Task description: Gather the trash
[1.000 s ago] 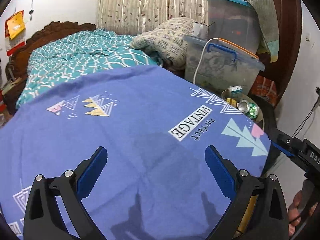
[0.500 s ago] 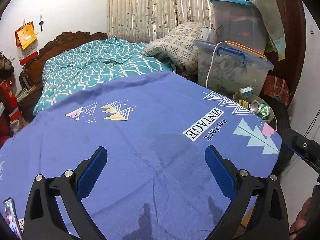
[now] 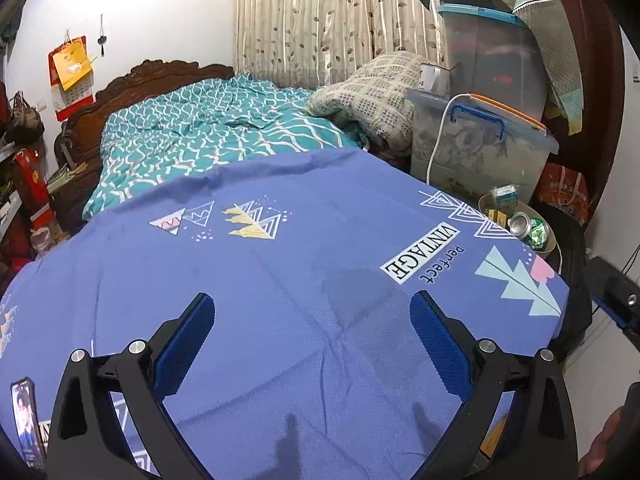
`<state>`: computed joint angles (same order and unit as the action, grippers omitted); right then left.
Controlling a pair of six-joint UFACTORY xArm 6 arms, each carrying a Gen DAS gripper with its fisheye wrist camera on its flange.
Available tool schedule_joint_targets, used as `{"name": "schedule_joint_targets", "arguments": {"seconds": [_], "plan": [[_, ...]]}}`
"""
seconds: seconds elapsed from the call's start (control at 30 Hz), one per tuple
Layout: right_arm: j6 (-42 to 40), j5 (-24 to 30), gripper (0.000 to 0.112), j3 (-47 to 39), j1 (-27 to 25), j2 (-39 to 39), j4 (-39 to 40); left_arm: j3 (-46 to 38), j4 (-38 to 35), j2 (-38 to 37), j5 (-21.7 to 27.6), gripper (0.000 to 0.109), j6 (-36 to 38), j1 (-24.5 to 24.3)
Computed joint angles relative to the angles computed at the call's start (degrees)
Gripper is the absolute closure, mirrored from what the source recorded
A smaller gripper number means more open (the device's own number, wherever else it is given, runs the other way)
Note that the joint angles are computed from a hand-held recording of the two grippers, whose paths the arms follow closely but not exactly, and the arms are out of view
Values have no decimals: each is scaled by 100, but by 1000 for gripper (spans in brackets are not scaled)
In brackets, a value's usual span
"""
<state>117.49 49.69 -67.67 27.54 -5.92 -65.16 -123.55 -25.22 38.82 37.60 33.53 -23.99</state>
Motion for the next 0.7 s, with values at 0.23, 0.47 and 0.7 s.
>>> {"name": "schedule_joint_targets", "arguments": {"seconds": [0.23, 0.47, 0.7], "plan": [[-284, 561, 14, -345, 320, 109, -327, 167, 163, -104, 32, 14, -93, 4], [-299, 1157, 13, -487, 619, 200, -679, 313, 333, -202, -75, 14, -254, 21], [-116, 1205, 13, -369, 652, 171, -760, 316, 500, -206, -75, 14, -311, 25]]}}
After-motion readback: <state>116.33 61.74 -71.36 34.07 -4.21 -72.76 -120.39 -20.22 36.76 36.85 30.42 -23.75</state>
